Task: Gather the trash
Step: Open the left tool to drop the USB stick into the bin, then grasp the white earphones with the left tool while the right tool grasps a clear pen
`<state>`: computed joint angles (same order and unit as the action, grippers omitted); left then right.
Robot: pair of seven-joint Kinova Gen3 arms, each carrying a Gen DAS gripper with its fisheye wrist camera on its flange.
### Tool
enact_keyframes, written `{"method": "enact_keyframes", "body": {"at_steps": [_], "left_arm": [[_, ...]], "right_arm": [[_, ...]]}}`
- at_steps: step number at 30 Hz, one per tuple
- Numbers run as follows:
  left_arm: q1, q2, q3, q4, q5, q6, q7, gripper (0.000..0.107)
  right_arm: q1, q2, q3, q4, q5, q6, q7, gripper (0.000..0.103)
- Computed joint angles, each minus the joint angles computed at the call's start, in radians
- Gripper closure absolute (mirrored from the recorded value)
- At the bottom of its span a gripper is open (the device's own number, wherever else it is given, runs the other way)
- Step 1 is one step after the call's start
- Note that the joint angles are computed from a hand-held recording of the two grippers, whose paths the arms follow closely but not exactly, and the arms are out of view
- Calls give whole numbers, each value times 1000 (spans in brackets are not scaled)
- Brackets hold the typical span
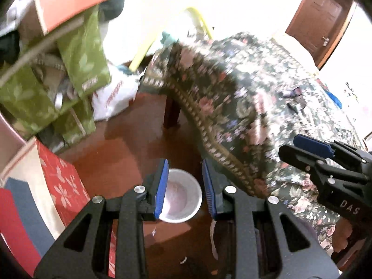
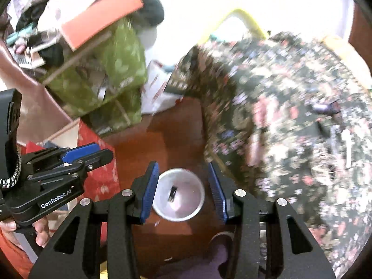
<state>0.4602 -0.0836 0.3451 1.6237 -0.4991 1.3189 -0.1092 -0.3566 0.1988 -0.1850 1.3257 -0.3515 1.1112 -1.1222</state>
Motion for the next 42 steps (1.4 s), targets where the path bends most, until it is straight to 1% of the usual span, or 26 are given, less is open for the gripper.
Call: {"method": "enact_keyframes", "body": {"at_steps": [3,6,9,12,14,17,18,21,26,29,34,37,39,42], "left_arm": [[41,58,42,-101,-99,82,19,79],[102,107,38,-179,-173,123,34,79],[161,165,24,-264,-243,127,38,77],[201,208,-5,-325,-277,93,24,69],[235,256,-23,-388,-310,107,6,64],[279,342,-54,-505,-342,142,-50,61],[286,372,-63,-546,-339,139,-75,60],[296,429,-93,-621,-315,120,-124,54],[299,528,-136,-730,-250,78,-187,49],[269,566,-147,-758,-171,33,-230,49],[237,645,-175,-828,-67,12,-309,49],[215,710,-186,-898,-9,29,-388,49],[201,740,-196,-918,28,15,-422,49],[191,786,-217,-960,72,27,-474,49]], "right_arm": [[32,-34,13,13,-25,-24,23,63],[71,-64,32,22,-51,-45,54,63],[113,-86,55,32,-80,-63,84,63],[159,-92,79,30,-106,-74,120,63],[195,-93,97,26,-125,-81,150,63],[240,-92,117,19,-147,-91,178,63],[255,-89,122,13,-155,-89,186,63],[305,-64,138,-14,-176,-83,211,63],[353,-5,141,-64,-140,-78,220,63],[378,38,136,-99,-128,-59,212,63],[415,119,114,-166,-133,6,202,63],[433,173,98,-213,-144,54,193,63],[431,196,91,-234,-135,71,180,63],[425,237,80,-271,-122,94,167,63]]}}
